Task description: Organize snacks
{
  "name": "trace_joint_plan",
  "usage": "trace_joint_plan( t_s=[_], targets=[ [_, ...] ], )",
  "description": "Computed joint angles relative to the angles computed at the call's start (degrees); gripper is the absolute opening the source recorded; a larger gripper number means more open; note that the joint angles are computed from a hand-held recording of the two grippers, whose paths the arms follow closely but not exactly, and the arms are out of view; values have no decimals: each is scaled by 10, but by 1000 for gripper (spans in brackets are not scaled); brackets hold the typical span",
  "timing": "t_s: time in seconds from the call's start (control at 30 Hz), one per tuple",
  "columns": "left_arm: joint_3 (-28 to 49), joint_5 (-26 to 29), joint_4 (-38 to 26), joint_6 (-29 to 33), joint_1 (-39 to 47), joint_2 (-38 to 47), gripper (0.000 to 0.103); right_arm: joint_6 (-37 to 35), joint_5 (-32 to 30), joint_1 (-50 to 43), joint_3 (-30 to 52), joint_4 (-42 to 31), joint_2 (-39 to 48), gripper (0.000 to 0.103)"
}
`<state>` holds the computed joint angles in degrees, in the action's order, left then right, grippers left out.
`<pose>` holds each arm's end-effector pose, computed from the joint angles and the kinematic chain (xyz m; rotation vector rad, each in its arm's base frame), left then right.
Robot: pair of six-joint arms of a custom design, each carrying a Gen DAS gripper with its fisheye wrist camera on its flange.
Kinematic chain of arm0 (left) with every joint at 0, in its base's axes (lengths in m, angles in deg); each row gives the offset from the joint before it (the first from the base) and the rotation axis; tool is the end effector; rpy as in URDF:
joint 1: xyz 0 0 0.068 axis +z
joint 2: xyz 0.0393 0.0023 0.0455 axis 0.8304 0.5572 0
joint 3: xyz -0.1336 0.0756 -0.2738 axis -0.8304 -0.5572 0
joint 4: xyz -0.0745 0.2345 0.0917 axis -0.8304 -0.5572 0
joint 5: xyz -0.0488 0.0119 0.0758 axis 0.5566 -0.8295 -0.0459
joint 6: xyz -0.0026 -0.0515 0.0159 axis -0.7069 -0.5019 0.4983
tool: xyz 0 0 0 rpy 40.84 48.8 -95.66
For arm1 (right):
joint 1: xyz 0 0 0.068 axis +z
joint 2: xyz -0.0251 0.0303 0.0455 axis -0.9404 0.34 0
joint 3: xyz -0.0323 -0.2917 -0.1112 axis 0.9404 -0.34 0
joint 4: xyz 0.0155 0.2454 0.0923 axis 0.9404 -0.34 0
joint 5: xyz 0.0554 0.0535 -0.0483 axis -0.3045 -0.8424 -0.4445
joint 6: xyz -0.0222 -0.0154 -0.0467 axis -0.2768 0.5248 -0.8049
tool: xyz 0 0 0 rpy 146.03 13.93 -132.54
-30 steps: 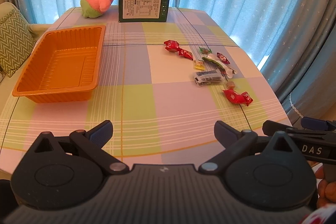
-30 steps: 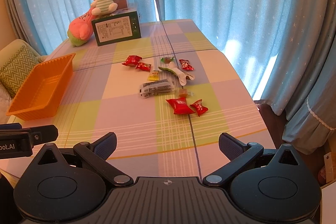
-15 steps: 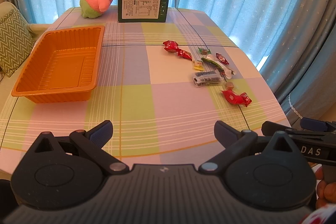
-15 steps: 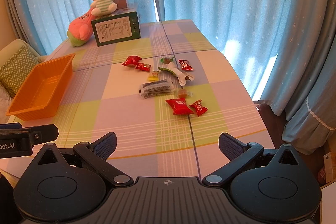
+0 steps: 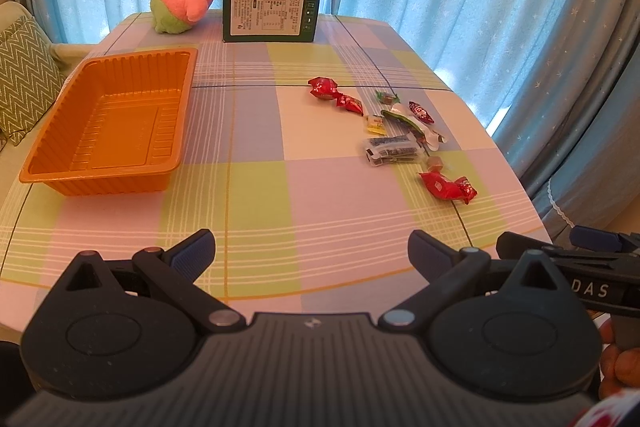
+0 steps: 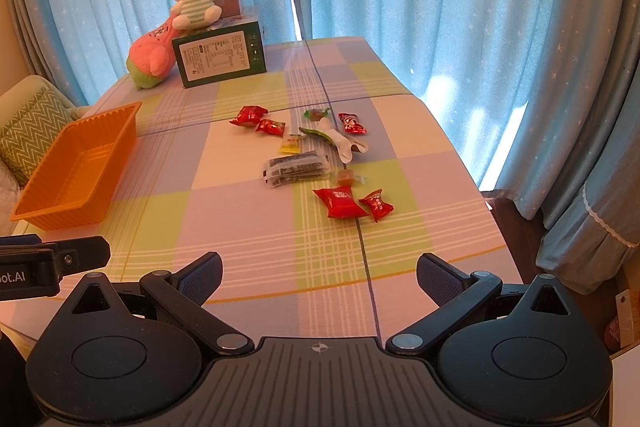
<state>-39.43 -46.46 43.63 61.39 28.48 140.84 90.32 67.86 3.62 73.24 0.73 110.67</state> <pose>0.2265 -0.1282 0.2373 0.7777 2.3277 -0.4714 0.0906 0.2258 0.2506 0.7654 2.2732 -0.1465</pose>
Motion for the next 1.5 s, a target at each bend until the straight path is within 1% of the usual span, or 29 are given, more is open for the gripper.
trace_joint_plan(
  t_s=[0.57, 0.73, 0.87, 0.97, 1.07, 1.17, 1.23, 1.27, 1.3, 1.33, 1.4, 1.47, 1.5],
  targets=[
    [-3, 2, 3, 0, 1, 1, 102, 0, -1, 0, -3, 2, -1, 103],
    [-3, 10, 5, -5, 2, 5, 102, 12, 2, 3, -8, -3, -2, 103],
    [4, 41, 6, -16, 13, 21, 102, 48, 9, 10, -24, -17, -8, 103],
    [12, 47, 15, -16, 12, 37, 102, 64, 12, 9, -40, -23, -21, 103],
    [23, 49, 28, -14, 6, 61, 102, 67, 16, 2, -52, -30, -33, 103],
    [32, 49, 50, -9, -4, 89, 102, 61, 24, -8, -81, -23, -55, 103],
    [40, 46, 63, -8, -12, 108, 99, 49, 27, -18, -104, -12, -69, 102],
    [47, 47, 70, -7, -17, 121, 99, 36, 29, -27, -119, 1, -79, 98],
    [53, 48, 76, -8, -21, 134, 98, 14, 28, -40, -137, 23, -91, 86],
    [60, 47, 82, -10, -25, 147, 98, -12, 26, -54, -156, 47, -103, 79],
    [78, 46, 89, -13, -36, 178, 95, -68, 24, -87, -200, 105, -128, 78],
    [98, 46, 97, -14, -47, 210, 93, -137, 20, -127, -244, 174, -154, 73],
    [108, 43, 100, -14, -53, 226, 92, -180, 14, -154, -267, 214, -167, 67]
  ],
)
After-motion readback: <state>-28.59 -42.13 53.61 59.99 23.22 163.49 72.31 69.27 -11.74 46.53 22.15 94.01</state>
